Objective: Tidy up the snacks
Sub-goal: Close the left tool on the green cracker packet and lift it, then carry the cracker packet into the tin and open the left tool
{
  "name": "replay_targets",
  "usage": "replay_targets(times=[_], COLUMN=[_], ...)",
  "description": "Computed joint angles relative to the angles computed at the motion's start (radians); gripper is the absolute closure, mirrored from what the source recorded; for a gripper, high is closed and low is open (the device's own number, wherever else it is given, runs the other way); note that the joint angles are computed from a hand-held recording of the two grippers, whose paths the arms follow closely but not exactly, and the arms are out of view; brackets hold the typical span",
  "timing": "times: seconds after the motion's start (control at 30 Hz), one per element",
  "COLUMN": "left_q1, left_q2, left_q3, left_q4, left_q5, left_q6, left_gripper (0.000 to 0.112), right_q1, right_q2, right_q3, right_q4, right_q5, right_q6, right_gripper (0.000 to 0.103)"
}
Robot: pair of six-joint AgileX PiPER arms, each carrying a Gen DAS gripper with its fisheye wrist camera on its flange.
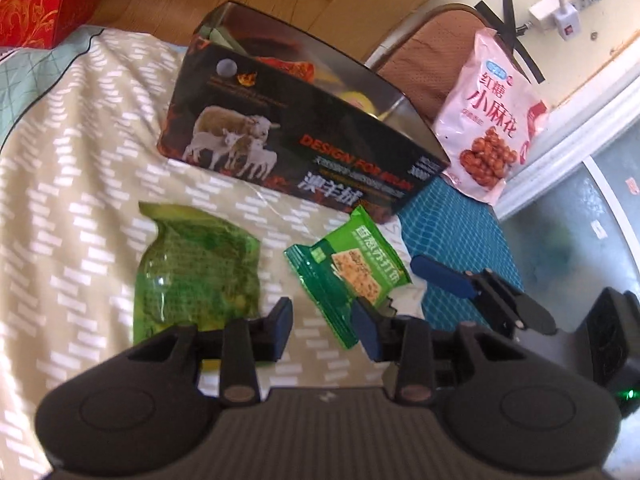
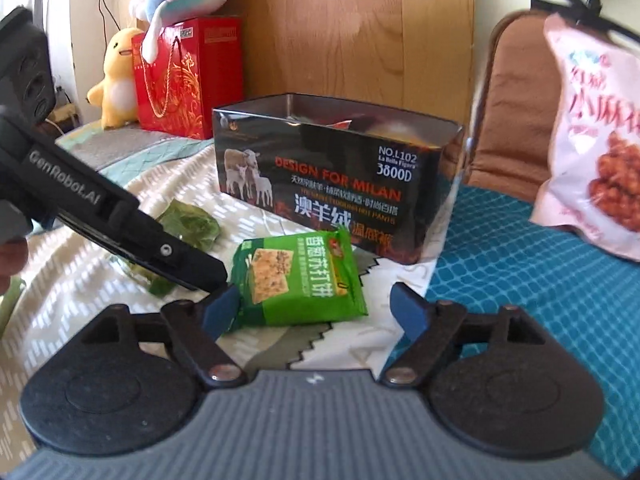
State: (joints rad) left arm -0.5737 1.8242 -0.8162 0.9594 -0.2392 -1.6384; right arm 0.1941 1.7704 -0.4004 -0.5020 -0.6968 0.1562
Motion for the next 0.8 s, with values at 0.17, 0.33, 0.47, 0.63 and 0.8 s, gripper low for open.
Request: replay_targets(times=[0.17,0.33,0.47,0.63,0.8], left_q1=[0.035,0.039,0.018,-0.003,-0.003], left_q2=[0.017,0.037,0.069,0.079,-0.003], left_q3=[-0.028,-0.052,-0.09,-0.1,-0.001], left_q4=[0.154,0.191,0.151,0.129,-0.016], left_q5=[-0.052,-0.078,-0.059,-0.041,-0.098], left_q6=[-0.151,-0.194,-0.178,-0.132,0.051], left_gripper=[0.066,0.066,0.066,0.086,0.087], right_q1=[-0.077,-0.101,-0.022,-0.007,0.104], right_q2=[0.004,-0.009,0.038,0.036,-0.015], right_q3=[-0.004,0.003,-0.065,-0.054,0.077], right_q4=[-0.152,-0.208,-0.142,-0.106,0.189], right_q5=[-0.033,-0.052,0.04,0.026,-0.099], right_q6=[0.057,0.031,-0.001,0.015,-0.197], right_gripper=[0.018,0.018,0.021,0.044,0.046])
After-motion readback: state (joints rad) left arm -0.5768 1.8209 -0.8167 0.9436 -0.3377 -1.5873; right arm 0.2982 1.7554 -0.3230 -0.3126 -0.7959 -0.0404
